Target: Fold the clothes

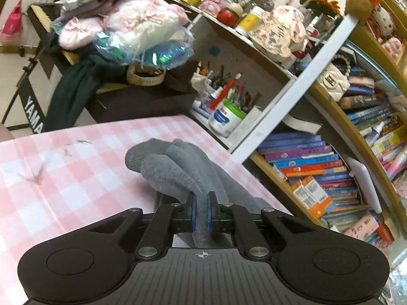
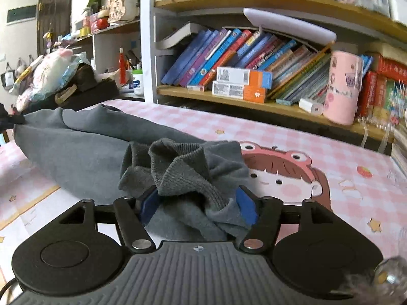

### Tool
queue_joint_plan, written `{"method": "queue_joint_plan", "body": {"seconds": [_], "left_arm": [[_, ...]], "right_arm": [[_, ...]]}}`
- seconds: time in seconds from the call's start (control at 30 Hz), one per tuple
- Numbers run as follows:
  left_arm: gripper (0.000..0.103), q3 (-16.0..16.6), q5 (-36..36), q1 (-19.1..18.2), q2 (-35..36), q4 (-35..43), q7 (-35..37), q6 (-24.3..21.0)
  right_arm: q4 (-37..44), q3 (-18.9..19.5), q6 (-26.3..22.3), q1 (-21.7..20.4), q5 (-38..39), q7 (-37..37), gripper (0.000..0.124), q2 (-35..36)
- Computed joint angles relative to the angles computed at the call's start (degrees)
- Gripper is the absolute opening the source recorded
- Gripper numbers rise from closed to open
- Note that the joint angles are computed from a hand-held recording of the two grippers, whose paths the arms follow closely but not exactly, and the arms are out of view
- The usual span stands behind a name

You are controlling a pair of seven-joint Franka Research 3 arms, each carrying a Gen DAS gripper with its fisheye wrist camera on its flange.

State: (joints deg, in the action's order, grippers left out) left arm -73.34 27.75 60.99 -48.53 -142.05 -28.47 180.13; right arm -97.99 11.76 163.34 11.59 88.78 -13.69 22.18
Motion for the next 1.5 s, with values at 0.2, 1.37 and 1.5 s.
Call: {"method": "queue_joint_plan", "body": {"seconds": [0.2, 1.37, 1.5], "left_arm": [[0.007, 0.3, -0.5, 1.1, -1.7, -0.2, -0.1, 2.3], [0.006, 10.3, 4.0, -9.8, -7.0, -9.0, -5.5, -2.2], [0.006, 10.1, 3.9, -9.4, -7.5, -9.7, -6.3, -0.7]], "right_arm": [[-1.6, 0.1, -0.6, 2.2, -8.4, -5.6, 0.081, -1.3], [-11.4, -6.1, -16.6, -5.1, -5.6, 9.8, 0.061, -11.4], [-11.1, -5.9, -13.0, -2.7, -9.2, 10.4, 0.073, -10.8]]}}
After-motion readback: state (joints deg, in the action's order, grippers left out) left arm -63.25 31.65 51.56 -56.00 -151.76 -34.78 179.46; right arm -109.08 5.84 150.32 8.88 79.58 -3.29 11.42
